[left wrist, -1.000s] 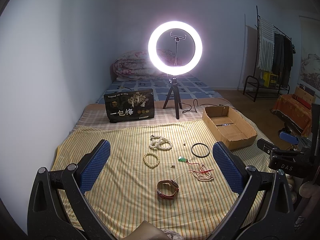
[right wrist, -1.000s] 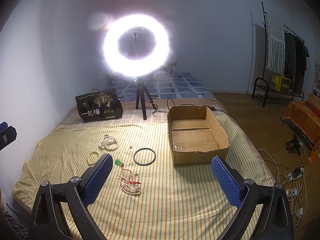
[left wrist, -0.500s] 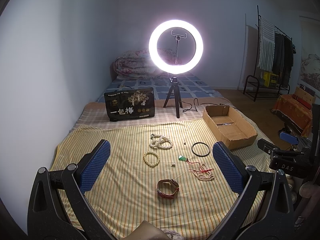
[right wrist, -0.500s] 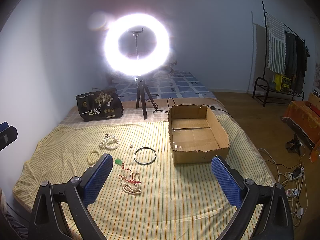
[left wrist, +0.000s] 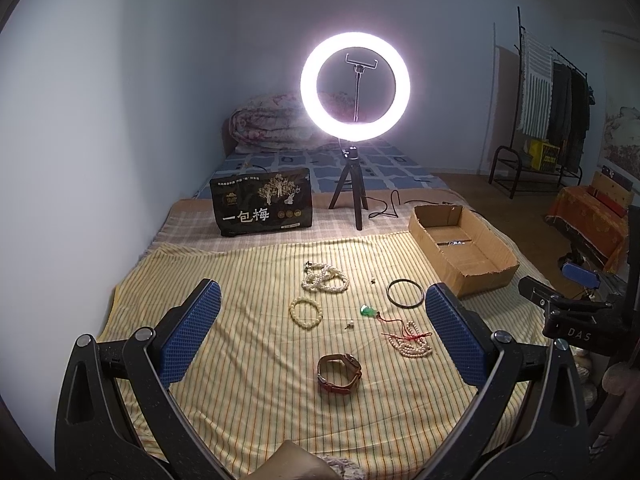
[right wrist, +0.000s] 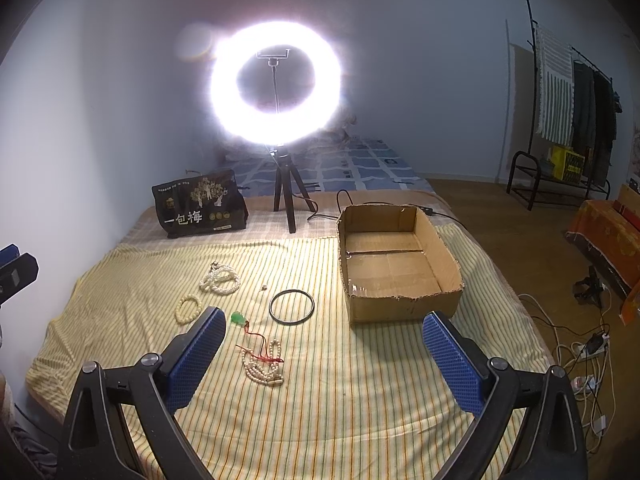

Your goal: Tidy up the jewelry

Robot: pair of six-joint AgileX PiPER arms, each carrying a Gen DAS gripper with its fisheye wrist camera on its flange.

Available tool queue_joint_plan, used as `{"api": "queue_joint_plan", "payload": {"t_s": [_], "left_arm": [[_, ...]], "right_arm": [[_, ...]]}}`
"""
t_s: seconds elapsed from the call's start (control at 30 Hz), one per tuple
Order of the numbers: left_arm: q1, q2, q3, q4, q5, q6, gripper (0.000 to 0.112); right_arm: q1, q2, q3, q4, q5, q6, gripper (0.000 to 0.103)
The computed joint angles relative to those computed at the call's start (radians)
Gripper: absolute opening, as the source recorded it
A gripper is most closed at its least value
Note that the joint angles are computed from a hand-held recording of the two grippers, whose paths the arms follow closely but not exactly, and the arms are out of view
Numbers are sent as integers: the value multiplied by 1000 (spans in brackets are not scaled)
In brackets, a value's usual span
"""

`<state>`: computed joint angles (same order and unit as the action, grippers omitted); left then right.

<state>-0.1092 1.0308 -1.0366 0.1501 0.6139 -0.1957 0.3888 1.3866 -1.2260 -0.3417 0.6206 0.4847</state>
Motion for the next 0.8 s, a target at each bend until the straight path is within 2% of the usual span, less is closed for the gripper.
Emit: {"api": "queue_joint_plan", "payload": {"t_s": [0.37, 0.57, 0.73, 0.8], "left_arm": [[77, 63, -24, -74, 17, 65, 103], [137, 117, -40, -147, 32, 135, 103], [197, 178, -62, -264, 73, 245, 103], [228, 207, -79, -318, 104, 284, 96]], "right_arm": [[-28, 43, -23, 75, 12, -69, 100], [-58, 104, -46, 208, 23, -218, 95], [-88, 186, -98, 339, 90, -352, 94], [-100, 216, -116, 395, 120, -405, 94]]}}
